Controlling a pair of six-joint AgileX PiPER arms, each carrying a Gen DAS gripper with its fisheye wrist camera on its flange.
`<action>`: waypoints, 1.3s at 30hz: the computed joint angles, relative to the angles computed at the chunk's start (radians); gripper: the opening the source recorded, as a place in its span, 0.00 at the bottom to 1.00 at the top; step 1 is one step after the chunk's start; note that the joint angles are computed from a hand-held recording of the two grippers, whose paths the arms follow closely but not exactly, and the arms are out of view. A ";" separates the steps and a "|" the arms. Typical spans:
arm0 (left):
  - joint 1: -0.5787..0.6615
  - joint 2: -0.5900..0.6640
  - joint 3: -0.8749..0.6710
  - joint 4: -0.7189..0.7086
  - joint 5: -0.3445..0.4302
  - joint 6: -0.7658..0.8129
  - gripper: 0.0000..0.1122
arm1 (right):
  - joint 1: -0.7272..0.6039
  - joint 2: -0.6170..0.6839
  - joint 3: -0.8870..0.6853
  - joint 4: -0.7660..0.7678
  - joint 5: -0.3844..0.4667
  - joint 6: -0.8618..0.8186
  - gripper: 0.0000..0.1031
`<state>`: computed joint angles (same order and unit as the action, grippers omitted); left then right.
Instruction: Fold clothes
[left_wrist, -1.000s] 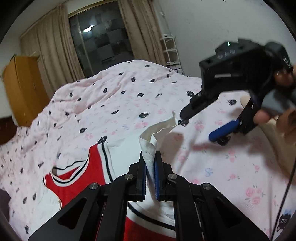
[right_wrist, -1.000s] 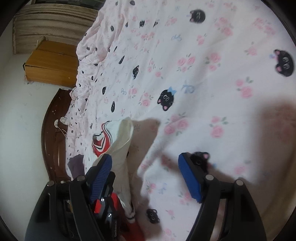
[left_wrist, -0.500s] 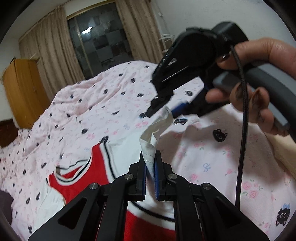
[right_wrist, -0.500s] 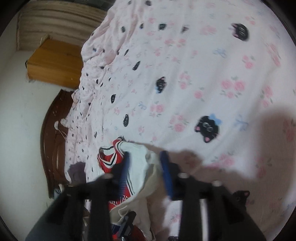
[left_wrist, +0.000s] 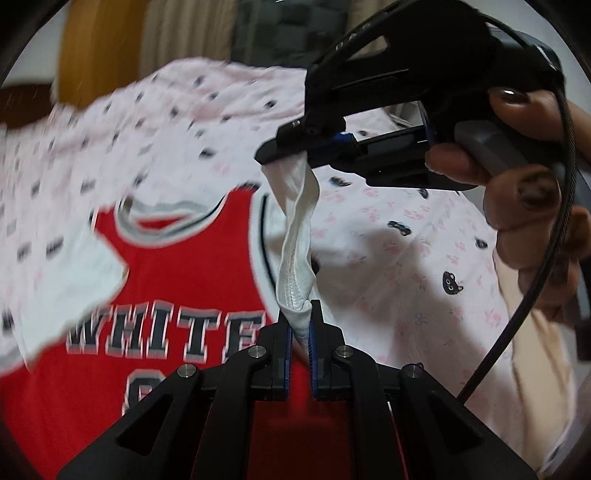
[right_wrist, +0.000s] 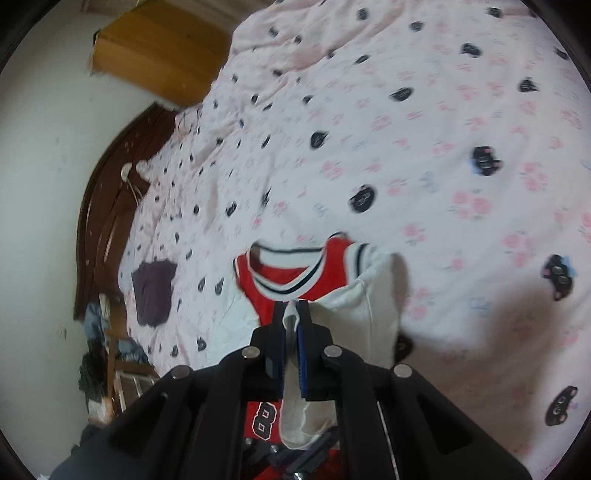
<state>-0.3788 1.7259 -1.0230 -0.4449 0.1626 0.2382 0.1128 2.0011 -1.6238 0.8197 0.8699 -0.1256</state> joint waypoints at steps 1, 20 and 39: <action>0.012 -0.001 0.007 -0.080 0.008 0.058 0.05 | 0.022 0.023 -0.039 -0.033 0.015 0.028 0.06; 0.267 -0.009 0.111 -0.705 0.346 0.541 0.19 | 0.188 0.299 -0.367 -0.224 0.135 0.228 0.47; 0.416 0.173 -0.290 -0.388 0.522 0.570 0.36 | 0.029 -0.159 0.411 0.279 -0.004 -0.396 0.49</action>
